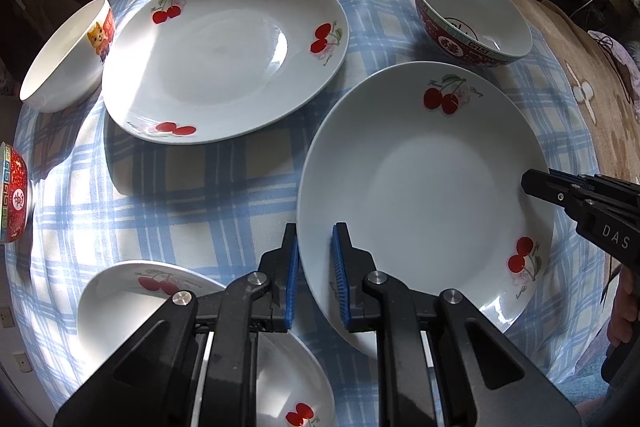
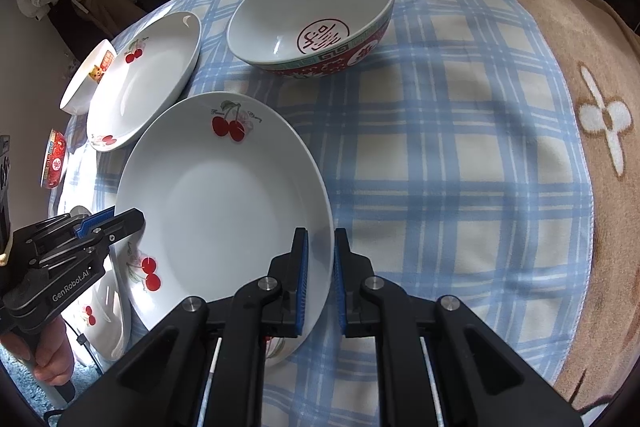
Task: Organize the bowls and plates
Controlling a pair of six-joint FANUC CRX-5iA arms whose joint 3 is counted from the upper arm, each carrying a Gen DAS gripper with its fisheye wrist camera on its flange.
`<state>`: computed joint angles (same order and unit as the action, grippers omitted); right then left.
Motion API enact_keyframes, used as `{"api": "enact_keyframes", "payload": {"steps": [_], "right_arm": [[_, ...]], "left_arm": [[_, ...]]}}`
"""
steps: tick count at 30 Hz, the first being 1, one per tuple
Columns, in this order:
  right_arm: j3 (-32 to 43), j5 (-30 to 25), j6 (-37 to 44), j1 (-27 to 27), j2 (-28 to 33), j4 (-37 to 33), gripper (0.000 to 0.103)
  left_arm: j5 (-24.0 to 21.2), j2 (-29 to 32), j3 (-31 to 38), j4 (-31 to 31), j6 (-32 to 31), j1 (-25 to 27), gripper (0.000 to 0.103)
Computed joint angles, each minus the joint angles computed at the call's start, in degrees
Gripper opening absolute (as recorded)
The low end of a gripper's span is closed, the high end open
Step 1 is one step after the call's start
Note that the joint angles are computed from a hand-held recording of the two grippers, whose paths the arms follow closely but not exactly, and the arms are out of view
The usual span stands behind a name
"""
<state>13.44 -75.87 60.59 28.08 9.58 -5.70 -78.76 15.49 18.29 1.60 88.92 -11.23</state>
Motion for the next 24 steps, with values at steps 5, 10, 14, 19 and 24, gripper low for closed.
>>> {"api": "enact_keyframes", "payload": {"steps": [5, 10, 14, 19, 24], "right_arm": [[-0.4, 0.6, -0.4, 0.5, -0.3, 1.2, 0.012], [-0.2, 0.6, -0.3, 0.6, -0.8, 1.0, 0.012], [-0.4, 1.2, -0.4, 0.3, -2.1, 0.1, 0.011], [-0.7, 2.0, -0.7, 0.9, -3.4, 0.0, 0.011], [-0.5, 1.9, -1.3, 2.0, -3.9, 0.2, 0.011]], "left_arm": [[-1.0, -0.2, 0.3, 0.9, -0.5, 0.2, 0.016], [-1.7, -0.5, 0.5, 1.3, -0.8, 0.6, 0.016], [-2.4, -0.9, 0.3, 2.3, -1.8, 1.7, 0.016], [-2.8, -2.2, -0.3, 2.6, -1.9, 2.5, 0.016], [-3.1, -4.2, -1.2, 3.2, -2.2, 3.7, 0.016]]}}
